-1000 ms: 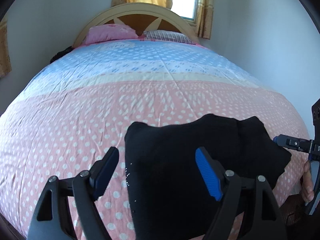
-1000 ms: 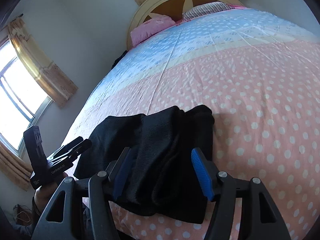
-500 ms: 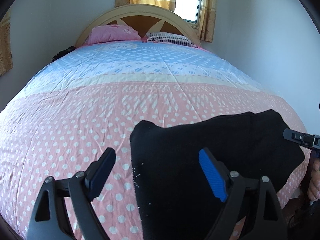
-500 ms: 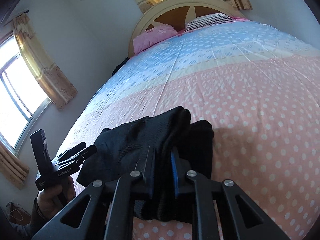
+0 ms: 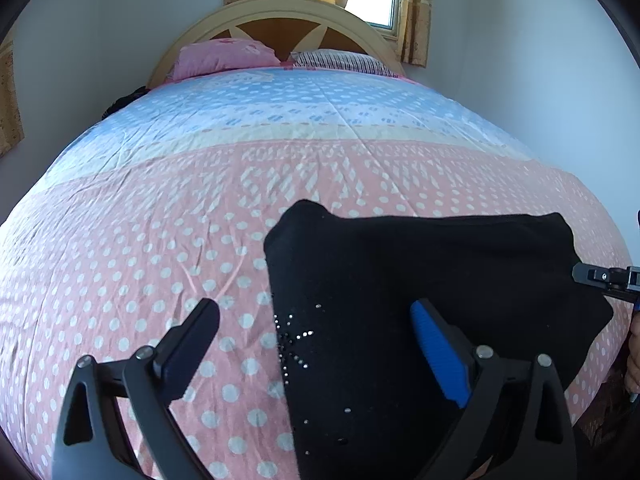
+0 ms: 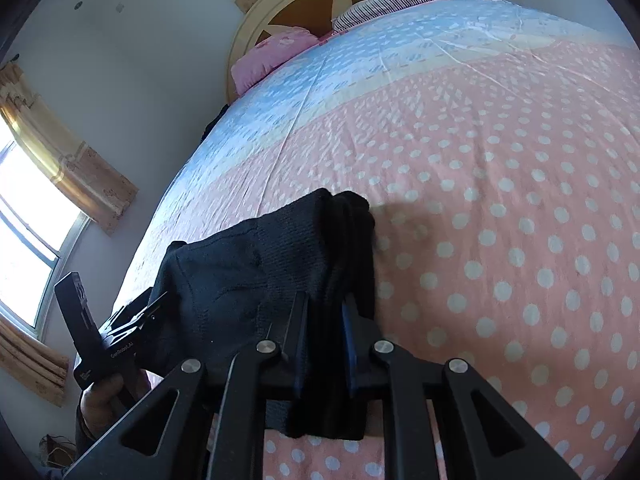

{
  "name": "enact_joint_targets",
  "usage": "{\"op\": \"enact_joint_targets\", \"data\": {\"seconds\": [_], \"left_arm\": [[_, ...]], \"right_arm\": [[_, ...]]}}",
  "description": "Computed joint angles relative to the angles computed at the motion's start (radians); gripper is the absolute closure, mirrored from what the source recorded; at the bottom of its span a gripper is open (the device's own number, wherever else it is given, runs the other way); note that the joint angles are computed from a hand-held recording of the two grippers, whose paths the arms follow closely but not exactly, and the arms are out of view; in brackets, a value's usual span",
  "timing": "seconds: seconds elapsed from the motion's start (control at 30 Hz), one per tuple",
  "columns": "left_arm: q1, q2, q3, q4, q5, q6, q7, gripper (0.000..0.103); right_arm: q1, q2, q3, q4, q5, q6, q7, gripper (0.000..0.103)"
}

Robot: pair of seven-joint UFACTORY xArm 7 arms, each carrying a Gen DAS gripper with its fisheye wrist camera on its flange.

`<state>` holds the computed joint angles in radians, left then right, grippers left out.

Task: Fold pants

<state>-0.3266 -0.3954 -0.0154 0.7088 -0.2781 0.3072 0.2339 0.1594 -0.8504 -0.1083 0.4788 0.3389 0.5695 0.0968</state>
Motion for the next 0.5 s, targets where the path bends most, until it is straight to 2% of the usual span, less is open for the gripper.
{"op": "enact_joint_targets", "data": {"seconds": [0.03,0.07,0.17,0.2,0.27,0.33,0.37,0.47,0.5], "left_arm": [[-0.002,0.002,0.001,0.002,0.001,0.003,0.003,0.004],[-0.001,0.002,-0.001,0.003,0.003,0.004,0.002,0.004],[-0.007,0.003,0.001,0.004,-0.002,0.009,0.009,0.004],[-0.008,0.004,0.002,0.005,-0.004,0.012,0.010,0.004],[-0.010,0.004,0.003,0.007,-0.007,0.016,0.016,0.004],[-0.010,0.002,0.002,0.006,-0.009,0.016,0.017,0.004],[-0.008,0.003,0.001,0.006,-0.009,0.017,0.017,0.004],[-0.009,0.003,0.000,0.006,-0.010,0.018,0.020,0.004],[-0.011,0.003,0.002,0.006,-0.012,0.019,0.023,0.004]], "right_arm": [[-0.040,-0.002,0.042,0.010,-0.037,0.000,0.027,0.069],[-0.072,-0.001,0.079,0.017,-0.073,-0.018,0.050,0.066],[-0.080,0.012,0.117,0.046,-0.124,-0.102,0.078,0.065],[-0.055,0.028,0.110,0.060,-0.128,-0.134,0.066,0.065],[0.045,0.079,0.058,0.094,-0.108,-0.180,-0.003,0.065],[0.173,0.139,-0.032,0.132,-0.047,-0.190,-0.107,0.065],[0.179,0.169,-0.037,0.148,-0.034,-0.179,-0.122,0.065],[0.052,0.274,0.046,0.195,-0.093,-0.121,-0.046,0.065],[0.046,0.280,0.040,0.193,-0.086,-0.100,-0.050,0.065]]}}
